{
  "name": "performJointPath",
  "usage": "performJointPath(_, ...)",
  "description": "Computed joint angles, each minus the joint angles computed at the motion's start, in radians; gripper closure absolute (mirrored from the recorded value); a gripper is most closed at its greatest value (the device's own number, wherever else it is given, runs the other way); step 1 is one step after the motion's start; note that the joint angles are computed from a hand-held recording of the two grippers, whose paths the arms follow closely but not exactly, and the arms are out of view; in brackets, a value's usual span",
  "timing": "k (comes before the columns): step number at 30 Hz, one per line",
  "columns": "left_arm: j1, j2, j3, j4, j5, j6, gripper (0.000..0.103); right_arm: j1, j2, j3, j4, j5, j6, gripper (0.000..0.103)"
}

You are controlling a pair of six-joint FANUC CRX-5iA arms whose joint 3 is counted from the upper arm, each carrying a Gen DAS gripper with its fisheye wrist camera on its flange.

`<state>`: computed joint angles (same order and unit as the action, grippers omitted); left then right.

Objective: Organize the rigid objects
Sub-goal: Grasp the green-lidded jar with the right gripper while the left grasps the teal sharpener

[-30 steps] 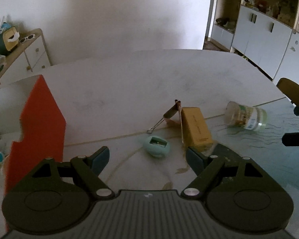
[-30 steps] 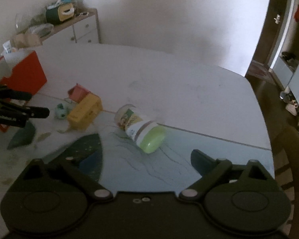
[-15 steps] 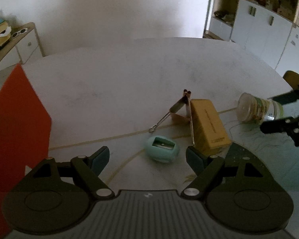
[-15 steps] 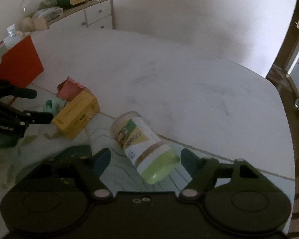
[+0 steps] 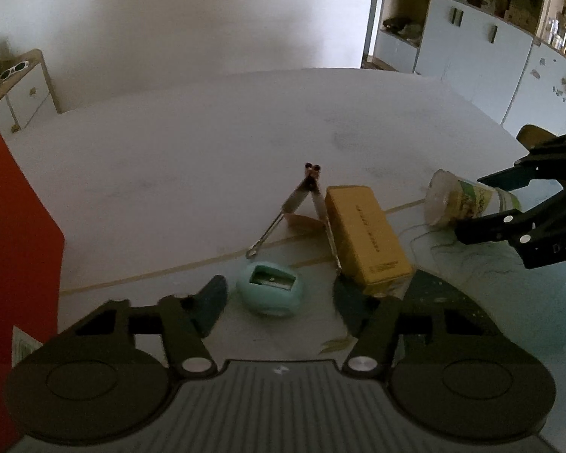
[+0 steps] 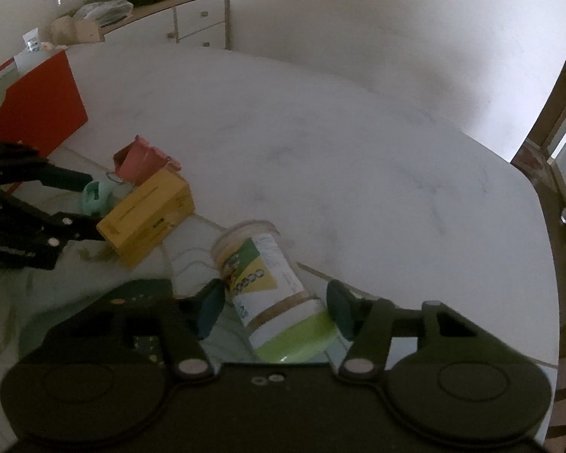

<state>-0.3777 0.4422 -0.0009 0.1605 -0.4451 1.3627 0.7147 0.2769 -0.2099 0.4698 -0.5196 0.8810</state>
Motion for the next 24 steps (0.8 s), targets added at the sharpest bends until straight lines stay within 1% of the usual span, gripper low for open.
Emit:
performJointPath(2, -0.003, 0.003, 0.012, -0.02, -0.009, 0.012, 0.046, 0.003, -0.001, 0.001, -0.002, -0.004, -0.003, 0.048)
performJointPath(5, -0.011, 0.003, 0.035, -0.085, -0.029, 0.068, 0.057, 0.01, -0.005, 0.002, -0.011, -0.013, 0.001, 0.051)
performJointPath(6, -0.012, 0.004, 0.04, -0.092, -0.035, 0.074, 0.06, 0.013, -0.007, 0.003, -0.015, -0.017, 0.0, 0.052)
performJointPath(9, -0.014, 0.007, 0.056, -0.11, -0.052, 0.089, 0.064, 0.025, -0.01, 0.002, -0.008, -0.031, -0.032, 0.052)
performJointPath(12, -0.01, 0.008, 0.065, -0.109, -0.067, 0.095, 0.065, 0.039, -0.017, -0.02, 0.041, -0.03, -0.126, 0.053)
performJointPath(14, -0.009, 0.007, 0.067, -0.104, -0.079, 0.109, 0.064, 0.045, -0.026, -0.033, 0.046, -0.024, -0.18, 0.053)
performJointPath(16, -0.006, -0.001, 0.055, -0.082, -0.079, 0.096, 0.064, 0.053, -0.034, -0.042, 0.055, -0.025, -0.224, 0.055)
performJointPath(19, -0.007, -0.016, 0.037, -0.08, -0.074, 0.099, 0.064, 0.071, -0.051, -0.056, 0.076, -0.038, -0.296, 0.057)
performJointPath(22, 0.0, -0.043, -0.006, -0.032, -0.06, 0.076, 0.064, 0.092, -0.076, -0.08, 0.091, -0.035, -0.357, 0.058)
performJointPath(24, 0.002, -0.063, -0.028, -0.024, -0.062, 0.077, 0.064, 0.111, -0.093, -0.097, 0.109, -0.043, -0.4, 0.058)
